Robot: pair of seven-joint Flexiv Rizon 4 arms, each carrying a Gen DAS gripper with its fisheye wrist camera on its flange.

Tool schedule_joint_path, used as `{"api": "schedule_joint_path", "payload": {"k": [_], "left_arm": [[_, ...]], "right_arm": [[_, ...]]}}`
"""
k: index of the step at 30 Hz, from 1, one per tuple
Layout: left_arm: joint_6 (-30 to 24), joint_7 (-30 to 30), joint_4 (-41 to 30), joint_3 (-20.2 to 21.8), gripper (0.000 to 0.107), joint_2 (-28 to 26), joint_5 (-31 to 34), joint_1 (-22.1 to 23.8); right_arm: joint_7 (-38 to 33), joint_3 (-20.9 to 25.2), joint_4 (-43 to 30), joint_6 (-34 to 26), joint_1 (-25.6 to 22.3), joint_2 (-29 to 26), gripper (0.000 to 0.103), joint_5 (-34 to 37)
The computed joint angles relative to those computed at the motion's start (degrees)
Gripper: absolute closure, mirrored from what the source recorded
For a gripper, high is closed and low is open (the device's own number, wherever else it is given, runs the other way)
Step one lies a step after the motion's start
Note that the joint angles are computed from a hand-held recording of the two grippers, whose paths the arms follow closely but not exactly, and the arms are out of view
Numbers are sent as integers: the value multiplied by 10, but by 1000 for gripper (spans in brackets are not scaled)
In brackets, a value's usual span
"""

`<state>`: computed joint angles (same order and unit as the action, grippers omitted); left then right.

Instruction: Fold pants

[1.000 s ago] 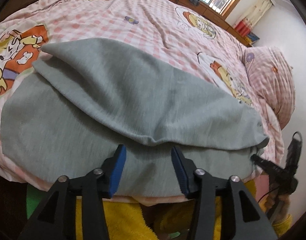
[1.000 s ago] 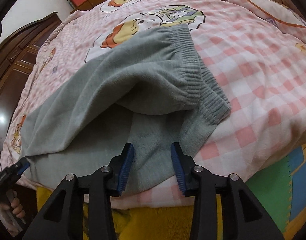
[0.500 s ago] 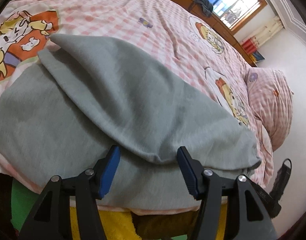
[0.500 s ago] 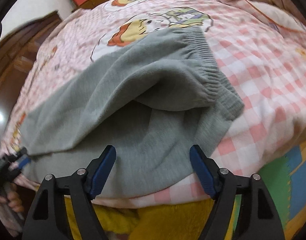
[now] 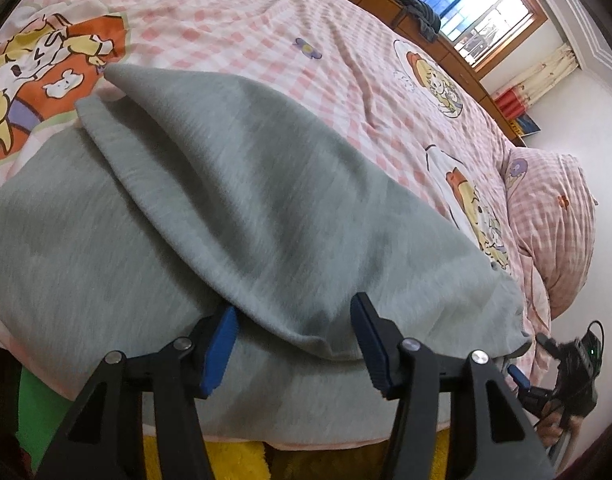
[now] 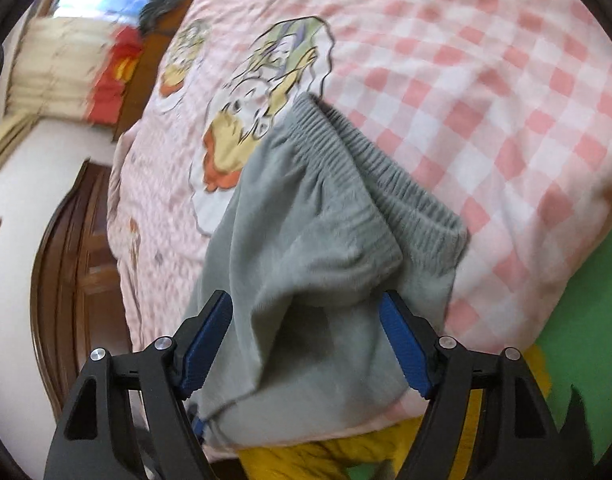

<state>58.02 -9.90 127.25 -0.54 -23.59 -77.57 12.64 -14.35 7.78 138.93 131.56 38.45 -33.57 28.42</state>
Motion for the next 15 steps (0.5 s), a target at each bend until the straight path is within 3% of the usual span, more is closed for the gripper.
{"api": "schedule_joint_path", "payload": {"k": [4, 6, 8, 9, 10, 12, 15], "left_arm": [[-1, 0, -3, 0, 49, -4, 1, 1], [-1, -4, -6, 0, 51, -7, 3, 2], [11, -8, -10, -1, 66, -10, 6, -1], [19, -7, -10, -1, 75, -10, 6, -3], [26, -5, -11, -2, 93, -10, 7, -4], [25, 4, -9, -3, 98, -5, 5, 0], [31, 47, 7, -2, 102, 25, -36, -2]], "right_arm": [[-4, -37, -17, -56, 18, 18, 25, 25], [-20, -76, -22, -108, 44, 31, 35, 33], [-37, -115, -17, -150, 70, 43, 65, 27], [-43, -141, -14, -171, 89, 50, 70, 25], [-44, -151, -9, -170, 95, 54, 79, 19], [-52, -144, 3, -136, 85, 57, 83, 8], [-105, -187, 17, -106, 128, 74, 88, 30]]}}
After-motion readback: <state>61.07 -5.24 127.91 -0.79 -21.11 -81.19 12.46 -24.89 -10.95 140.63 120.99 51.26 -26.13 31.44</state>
